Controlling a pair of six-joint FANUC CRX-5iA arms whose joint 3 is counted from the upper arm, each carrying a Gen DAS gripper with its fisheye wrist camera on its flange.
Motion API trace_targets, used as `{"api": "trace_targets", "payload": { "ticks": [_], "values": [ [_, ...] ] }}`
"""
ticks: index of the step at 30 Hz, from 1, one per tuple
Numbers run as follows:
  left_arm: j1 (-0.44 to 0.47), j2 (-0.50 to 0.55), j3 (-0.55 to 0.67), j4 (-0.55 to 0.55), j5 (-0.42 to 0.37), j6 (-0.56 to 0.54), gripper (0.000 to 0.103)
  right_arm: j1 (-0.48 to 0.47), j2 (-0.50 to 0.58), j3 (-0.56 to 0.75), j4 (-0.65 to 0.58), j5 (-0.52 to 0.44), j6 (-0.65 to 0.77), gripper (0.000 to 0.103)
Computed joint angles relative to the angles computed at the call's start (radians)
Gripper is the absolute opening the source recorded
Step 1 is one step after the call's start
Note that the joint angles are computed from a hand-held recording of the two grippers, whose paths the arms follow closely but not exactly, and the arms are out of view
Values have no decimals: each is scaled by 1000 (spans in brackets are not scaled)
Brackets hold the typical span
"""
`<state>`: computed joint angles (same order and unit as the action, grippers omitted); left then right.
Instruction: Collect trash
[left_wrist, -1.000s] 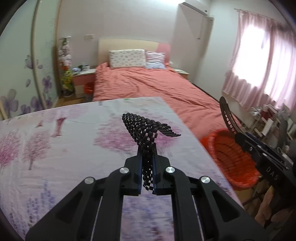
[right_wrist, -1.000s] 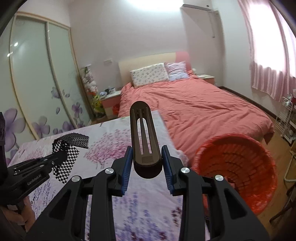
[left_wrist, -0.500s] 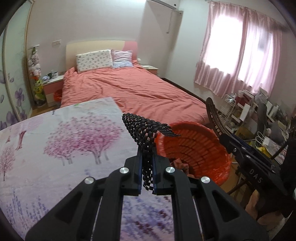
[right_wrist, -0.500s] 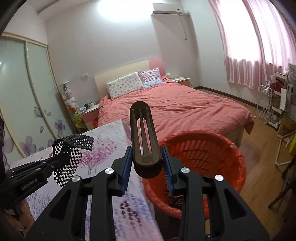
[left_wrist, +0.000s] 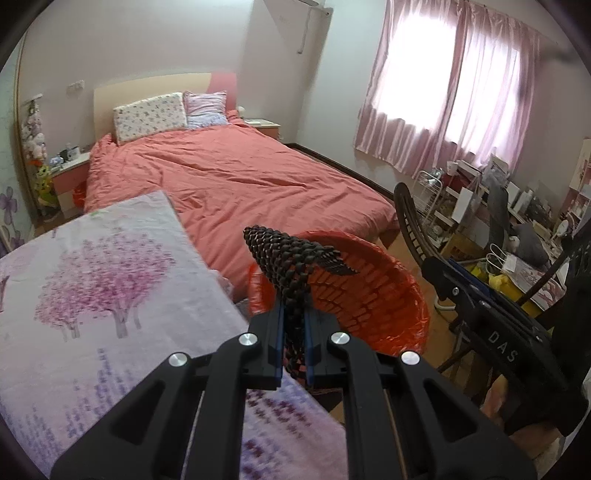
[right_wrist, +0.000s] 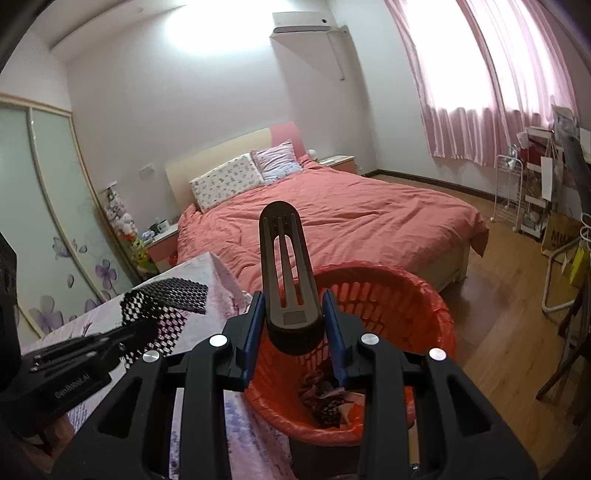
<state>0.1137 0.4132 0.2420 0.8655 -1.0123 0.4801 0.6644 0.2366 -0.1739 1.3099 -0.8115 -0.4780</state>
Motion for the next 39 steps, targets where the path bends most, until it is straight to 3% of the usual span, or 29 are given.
{"api": "trace_targets", "payload": {
  "ticks": [7,9,12,18,22,27,30,35,39],
  "values": [
    [-69,74,84,-62,-25,77,13,-61,-16,-40,-14,71,-44,33],
    [-87,98,114,-99,-18,110,27,-86,-19,-50,-43,114,-37,33],
    [-99,117,137,-154,1,154,35,-103,-24,-64,-79,143,-39,39],
    [-68,121,141,-185,16,184,38,-56,-38,-74,-103,65,-29,52],
    [-25,46,30,-127,73,100,45,-17,-53,-75,-80,-12,-15,70],
    [57,-87,-162,2,161,-43,66,81,-46,-55,-23,-168,-30,93],
    [113,-163,-273,81,198,-130,76,142,-21,-22,-13,-262,-12,101],
    [187,-285,-449,207,282,-255,92,239,56,73,-43,-449,38,101],
    [224,-375,-571,295,363,-340,99,282,91,118,-72,-492,70,101]
  ]
}}
